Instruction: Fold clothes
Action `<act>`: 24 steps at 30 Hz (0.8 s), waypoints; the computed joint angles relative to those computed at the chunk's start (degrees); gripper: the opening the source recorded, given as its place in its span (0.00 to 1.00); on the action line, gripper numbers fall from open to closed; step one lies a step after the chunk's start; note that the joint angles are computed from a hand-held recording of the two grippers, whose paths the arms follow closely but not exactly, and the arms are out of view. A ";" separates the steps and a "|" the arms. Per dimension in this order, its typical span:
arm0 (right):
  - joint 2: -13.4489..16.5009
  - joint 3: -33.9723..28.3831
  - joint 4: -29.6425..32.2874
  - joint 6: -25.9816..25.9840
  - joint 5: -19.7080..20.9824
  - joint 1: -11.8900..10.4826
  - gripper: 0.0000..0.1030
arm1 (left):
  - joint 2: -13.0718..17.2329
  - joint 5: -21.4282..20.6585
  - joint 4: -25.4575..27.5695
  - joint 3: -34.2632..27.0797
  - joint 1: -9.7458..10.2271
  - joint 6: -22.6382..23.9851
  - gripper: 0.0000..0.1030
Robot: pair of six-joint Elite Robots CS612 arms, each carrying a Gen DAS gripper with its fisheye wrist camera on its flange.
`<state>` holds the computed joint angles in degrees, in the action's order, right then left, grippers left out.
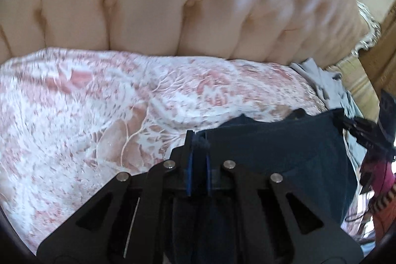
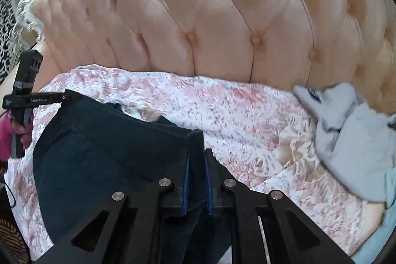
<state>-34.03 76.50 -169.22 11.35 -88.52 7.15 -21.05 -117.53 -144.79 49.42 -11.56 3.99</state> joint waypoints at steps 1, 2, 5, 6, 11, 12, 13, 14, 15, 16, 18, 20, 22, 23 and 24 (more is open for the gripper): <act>0.22 -0.19 0.38 0.25 0.21 -0.07 0.10 | 0.26 0.23 0.51 -0.24 -0.08 -0.09 0.10; 0.45 -0.38 0.75 0.50 0.42 -0.14 0.10 | 0.47 0.49 1.01 -0.41 -0.17 -0.08 0.10; 1.13 -1.04 1.84 1.50 1.04 -0.33 0.11 | 0.70 1.37 2.42 -0.65 -0.41 -0.06 0.10; 1.32 -1.28 2.21 1.87 0.97 -0.34 0.16 | 0.62 1.82 2.89 -0.62 -0.51 0.12 0.10; 1.26 -1.60 3.89 4.44 -2.45 0.00 0.59 | 0.00 5.38 4.82 -0.11 -1.15 1.35 0.54; 0.95 -0.98 3.05 5.11 -1.95 -0.13 0.60 | -0.11 5.64 4.92 0.03 -1.17 1.42 0.83; 0.59 -0.25 1.91 5.63 -1.65 -0.21 0.61 | -0.37 5.01 4.00 0.55 -0.99 0.95 0.99; 0.03 0.74 -0.11 5.69 -1.91 -0.18 0.62 | -0.97 4.56 1.43 1.75 -0.69 -0.29 0.99; -0.56 1.77 -2.16 5.84 -2.28 -0.12 0.62 | -1.59 4.25 -1.44 3.02 -0.39 -1.70 0.99; -1.37 3.07 -4.49 6.42 -2.83 -0.04 0.62 | -2.49 4.37 -5.41 4.73 -0.01 -3.55 0.99; -3.40 6.49 -10.05 7.11 -2.38 0.14 0.63 | -4.89 7.27 -13.48 8.80 0.32 -6.07 0.99; -5.35 9.77 -15.46 7.11 -1.51 0.42 0.65 | -7.73 7.65 -20.80 13.42 0.66 -6.09 0.99; -7.13 12.71 -19.14 5.96 0.76 0.86 0.66 | -10.18 4.24 -22.27 17.08 0.31 -1.48 0.99; -7.65 13.69 -19.97 4.91 2.67 1.08 0.66 | -11.37 2.48 -22.60 18.79 0.08 1.04 0.99; -7.92 14.41 -20.18 3.36 4.30 1.47 0.66 | -12.25 0.91 -20.65 19.82 -0.51 4.56 0.99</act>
<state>-41.95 90.91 -189.40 14.71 -84.22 8.62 -33.30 -116.62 -165.44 69.24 -12.07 8.54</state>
